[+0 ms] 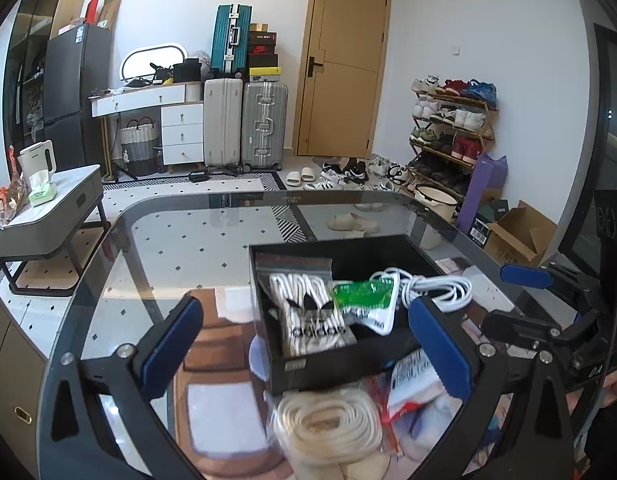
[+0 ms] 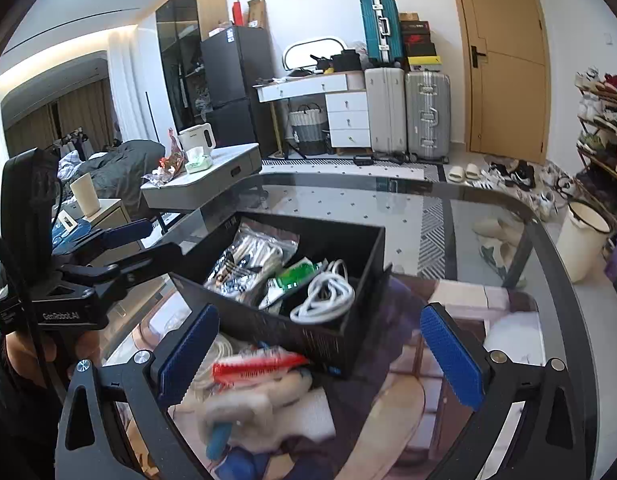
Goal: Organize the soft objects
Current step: 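Move both grippers back toward the remaining items on the cloth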
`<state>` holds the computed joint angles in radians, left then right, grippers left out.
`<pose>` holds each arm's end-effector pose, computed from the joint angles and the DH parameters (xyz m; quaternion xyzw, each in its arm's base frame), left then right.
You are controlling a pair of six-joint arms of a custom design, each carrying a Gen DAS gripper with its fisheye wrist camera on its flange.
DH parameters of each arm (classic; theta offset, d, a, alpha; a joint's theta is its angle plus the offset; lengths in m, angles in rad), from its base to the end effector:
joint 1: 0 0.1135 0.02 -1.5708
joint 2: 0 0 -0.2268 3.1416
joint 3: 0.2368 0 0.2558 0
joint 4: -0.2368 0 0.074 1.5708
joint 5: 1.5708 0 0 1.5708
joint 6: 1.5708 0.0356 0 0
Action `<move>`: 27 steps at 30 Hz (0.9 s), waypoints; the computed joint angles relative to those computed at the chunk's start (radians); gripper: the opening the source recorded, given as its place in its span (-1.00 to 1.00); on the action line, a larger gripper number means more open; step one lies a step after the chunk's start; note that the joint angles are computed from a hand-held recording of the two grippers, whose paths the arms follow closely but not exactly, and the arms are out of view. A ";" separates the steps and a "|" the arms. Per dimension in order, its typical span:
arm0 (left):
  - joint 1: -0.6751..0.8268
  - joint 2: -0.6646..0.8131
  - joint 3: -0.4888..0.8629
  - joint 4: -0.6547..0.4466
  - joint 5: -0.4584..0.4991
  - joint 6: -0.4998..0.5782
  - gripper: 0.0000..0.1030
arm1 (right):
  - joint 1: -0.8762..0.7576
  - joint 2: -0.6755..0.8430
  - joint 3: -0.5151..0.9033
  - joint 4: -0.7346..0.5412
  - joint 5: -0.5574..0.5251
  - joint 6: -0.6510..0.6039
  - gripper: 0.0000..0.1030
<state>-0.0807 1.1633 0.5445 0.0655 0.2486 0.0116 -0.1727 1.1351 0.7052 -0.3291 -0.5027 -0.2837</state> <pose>0.2582 -0.0297 0.1694 0.1003 0.8629 -0.1249 0.4793 0.2509 -0.0263 0.1976 -0.1474 0.8831 0.1361 0.4242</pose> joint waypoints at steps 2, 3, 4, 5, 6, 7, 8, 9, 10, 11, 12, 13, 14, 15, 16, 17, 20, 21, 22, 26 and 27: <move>-0.003 -0.034 -0.023 -0.010 -0.003 0.002 1.00 | -0.010 -0.035 -0.025 -0.017 0.003 0.001 0.99; -0.007 -0.048 -0.029 -0.017 -0.008 0.001 1.00 | -0.017 -0.048 -0.034 -0.029 0.001 0.000 0.99; -0.009 -0.063 -0.037 -0.026 -0.010 0.001 1.00 | -0.023 -0.059 -0.043 -0.038 -0.003 -0.001 0.99; -0.012 -0.077 -0.044 -0.034 -0.013 -0.001 1.00 | -0.031 -0.074 -0.054 -0.050 -0.007 -0.004 0.99; -0.012 -0.094 -0.054 -0.042 -0.012 0.000 1.00 | -0.036 -0.088 -0.064 -0.060 -0.011 -0.006 0.99; -0.017 -0.107 -0.058 -0.050 -0.015 -0.001 1.00 | -0.040 -0.103 -0.073 -0.073 -0.014 -0.011 0.99; -0.017 -0.117 -0.061 -0.057 -0.017 0.000 1.00 | -0.038 -0.110 -0.075 -0.081 -0.009 -0.014 0.99; -0.018 -0.137 -0.073 -0.064 -0.018 0.004 1.00 | -0.038 -0.129 -0.084 -0.092 -0.004 -0.019 0.99; -0.024 -0.149 -0.080 -0.070 -0.023 0.004 1.00 | -0.040 -0.147 -0.092 -0.101 -0.001 -0.022 0.99; -0.026 -0.166 -0.090 -0.080 -0.026 0.005 1.00 | -0.039 -0.168 -0.102 -0.111 0.000 -0.022 0.99; -0.027 -0.182 -0.101 -0.090 -0.026 0.006 1.00 | -0.041 -0.182 -0.109 -0.121 -0.002 -0.026 0.99; -0.028 -0.192 -0.106 -0.099 -0.025 0.007 1.00 | -0.043 -0.195 -0.117 -0.130 -0.004 -0.033 0.99; -0.030 -0.207 -0.117 -0.106 -0.028 0.006 1.00 | -0.038 -0.214 -0.125 -0.138 0.003 -0.033 0.99; -0.034 -0.221 -0.127 -0.113 -0.033 0.005 1.00 | -0.036 -0.227 -0.132 -0.144 0.005 -0.037 0.99; -0.041 -0.229 -0.133 -0.118 -0.042 0.002 1.00 | -0.033 -0.234 -0.134 -0.151 0.007 -0.039 0.99; -0.043 -0.239 -0.141 -0.121 -0.044 -0.001 1.00 | -0.030 -0.246 -0.140 -0.162 0.005 -0.045 0.99; -0.046 -0.263 -0.163 -0.130 -0.053 -0.004 1.00 | -0.008 -0.275 -0.158 -0.177 0.016 -0.056 0.99; -0.051 -0.267 -0.171 -0.130 -0.065 -0.003 1.00 | 0.000 -0.283 -0.165 -0.179 0.023 -0.059 0.99; -0.050 -0.268 -0.177 -0.129 -0.068 0.000 1.00 | 0.006 -0.288 -0.172 -0.178 0.027 -0.060 0.99; -0.046 -0.258 -0.189 -0.120 -0.068 -0.001 1.00 | 0.009 -0.287 -0.186 -0.178 0.025 -0.058 0.99; -0.042 -0.253 -0.190 -0.116 -0.066 0.000 1.00 | 0.009 -0.288 -0.191 -0.177 0.026 -0.058 0.99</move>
